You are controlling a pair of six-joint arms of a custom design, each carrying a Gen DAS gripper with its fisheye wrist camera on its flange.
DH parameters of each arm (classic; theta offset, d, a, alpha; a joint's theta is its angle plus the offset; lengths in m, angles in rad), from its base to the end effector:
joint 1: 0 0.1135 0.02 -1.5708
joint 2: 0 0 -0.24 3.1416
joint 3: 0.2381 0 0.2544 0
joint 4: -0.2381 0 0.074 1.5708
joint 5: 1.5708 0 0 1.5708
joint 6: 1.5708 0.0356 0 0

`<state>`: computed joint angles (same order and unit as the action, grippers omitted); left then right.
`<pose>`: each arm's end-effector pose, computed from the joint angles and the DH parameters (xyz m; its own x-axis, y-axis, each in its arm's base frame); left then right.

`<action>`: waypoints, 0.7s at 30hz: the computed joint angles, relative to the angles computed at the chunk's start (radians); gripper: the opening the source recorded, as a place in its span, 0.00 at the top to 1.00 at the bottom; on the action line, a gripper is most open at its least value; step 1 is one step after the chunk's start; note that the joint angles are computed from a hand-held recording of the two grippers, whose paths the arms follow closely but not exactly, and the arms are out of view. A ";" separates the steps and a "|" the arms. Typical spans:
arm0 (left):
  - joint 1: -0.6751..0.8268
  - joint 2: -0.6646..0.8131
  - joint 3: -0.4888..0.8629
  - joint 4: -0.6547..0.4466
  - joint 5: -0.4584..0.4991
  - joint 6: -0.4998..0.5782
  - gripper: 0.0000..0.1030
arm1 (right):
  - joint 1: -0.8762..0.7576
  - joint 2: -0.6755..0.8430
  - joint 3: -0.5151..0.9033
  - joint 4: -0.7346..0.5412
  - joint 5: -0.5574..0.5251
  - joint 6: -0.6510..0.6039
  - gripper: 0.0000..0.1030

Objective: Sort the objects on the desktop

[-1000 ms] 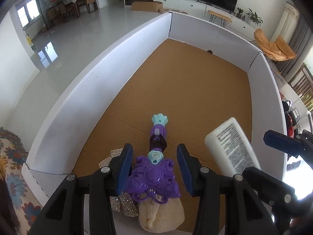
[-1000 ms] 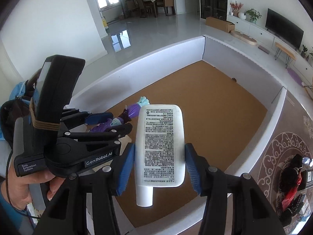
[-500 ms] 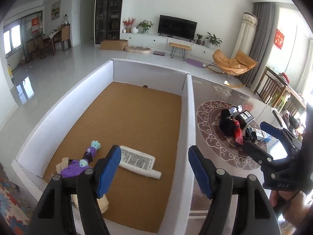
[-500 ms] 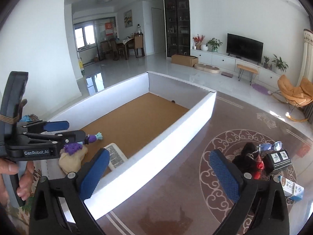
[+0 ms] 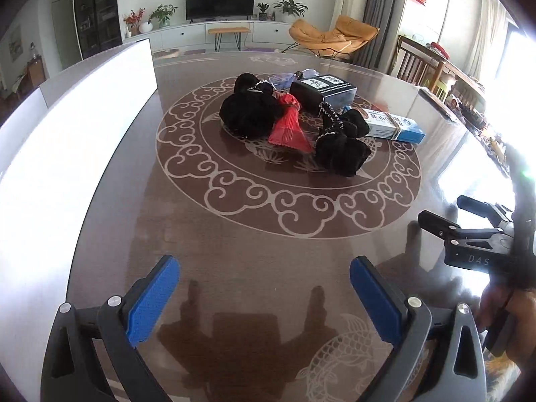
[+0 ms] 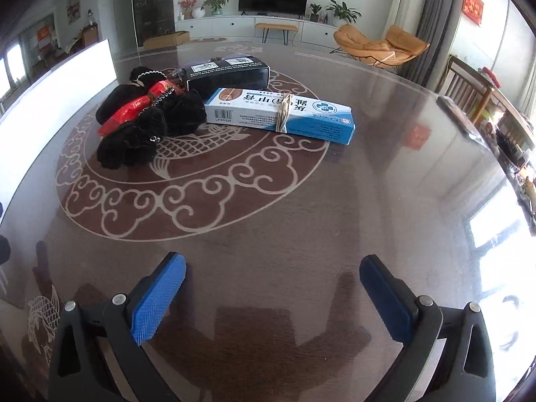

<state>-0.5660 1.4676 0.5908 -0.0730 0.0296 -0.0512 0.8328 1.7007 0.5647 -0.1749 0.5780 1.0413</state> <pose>0.2217 -0.1421 0.1114 -0.7137 0.3929 -0.5799 0.5147 0.8557 -0.0538 0.1734 0.1617 0.0522 -0.7817 0.2149 -0.5855 0.2959 0.9542 -0.0449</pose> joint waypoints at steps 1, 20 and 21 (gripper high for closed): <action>-0.020 0.062 0.036 0.027 -0.025 -0.009 0.00 | -0.024 -0.014 -0.014 0.013 -0.024 -0.007 0.00; -0.061 0.318 0.256 0.051 -0.104 -0.054 0.00 | -0.140 0.056 0.047 0.085 -0.064 -0.104 0.00; -0.061 0.315 0.252 0.053 -0.105 -0.053 0.00 | -0.139 0.057 0.049 0.083 -0.063 -0.102 0.00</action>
<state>-0.6272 1.7826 0.8430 -0.0203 -0.0756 -0.1044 0.6938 1.7577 0.6140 -0.0917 0.5146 0.9391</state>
